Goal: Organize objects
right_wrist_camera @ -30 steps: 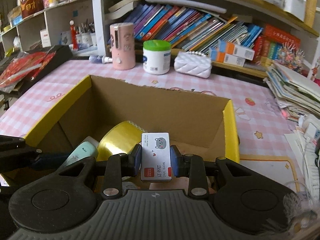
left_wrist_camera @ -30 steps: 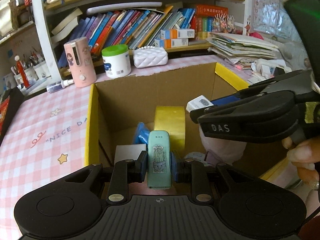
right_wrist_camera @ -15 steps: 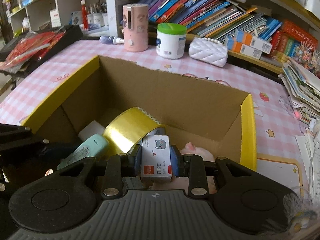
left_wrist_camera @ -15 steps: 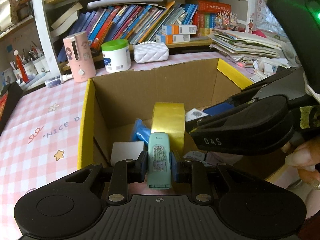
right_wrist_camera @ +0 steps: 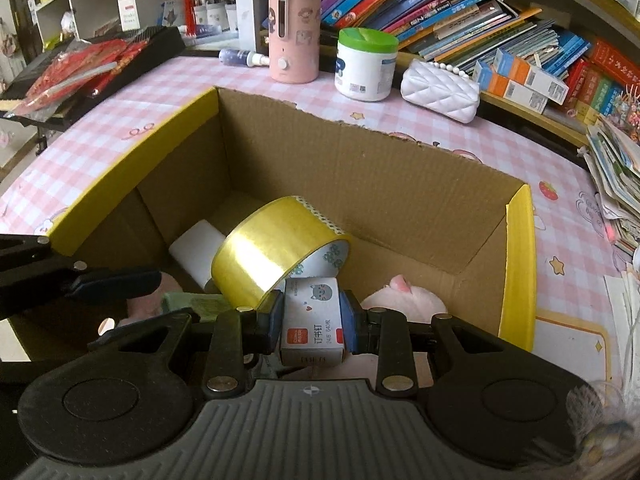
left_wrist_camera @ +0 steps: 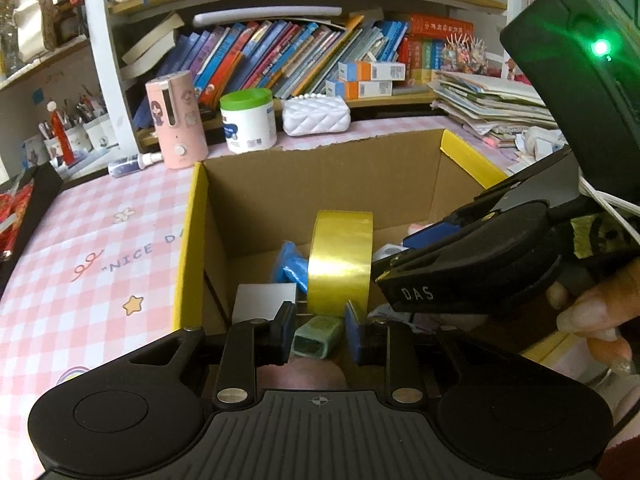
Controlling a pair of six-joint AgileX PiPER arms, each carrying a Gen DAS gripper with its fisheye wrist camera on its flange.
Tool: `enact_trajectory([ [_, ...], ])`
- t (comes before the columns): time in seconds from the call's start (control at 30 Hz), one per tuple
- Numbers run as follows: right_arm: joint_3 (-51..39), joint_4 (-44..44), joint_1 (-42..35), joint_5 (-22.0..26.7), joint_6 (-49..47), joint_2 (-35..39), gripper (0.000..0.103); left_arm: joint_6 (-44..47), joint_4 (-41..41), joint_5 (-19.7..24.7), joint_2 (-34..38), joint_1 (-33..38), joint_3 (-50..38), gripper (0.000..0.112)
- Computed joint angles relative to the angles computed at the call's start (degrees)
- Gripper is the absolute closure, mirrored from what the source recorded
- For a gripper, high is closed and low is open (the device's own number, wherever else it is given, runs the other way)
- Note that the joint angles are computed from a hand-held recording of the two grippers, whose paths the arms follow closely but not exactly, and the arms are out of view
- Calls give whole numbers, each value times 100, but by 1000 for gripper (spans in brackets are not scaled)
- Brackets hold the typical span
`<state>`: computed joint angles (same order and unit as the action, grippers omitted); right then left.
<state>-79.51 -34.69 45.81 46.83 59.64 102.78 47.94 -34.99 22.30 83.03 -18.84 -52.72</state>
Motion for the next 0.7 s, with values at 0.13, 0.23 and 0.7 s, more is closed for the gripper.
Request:
enact_trajectory([
  [0.13,147,-463,140,25,565,-101,74,155,-145,22,-230,98,130,82],
  [0.23,214,-662,256,61,941,-186,74,393,-356,60,-415,208,248,80],
  [0.7,-440,-2055,1797,1798,3127,67,51,2850,-2427,1262,-1696,1930,1108,57],
])
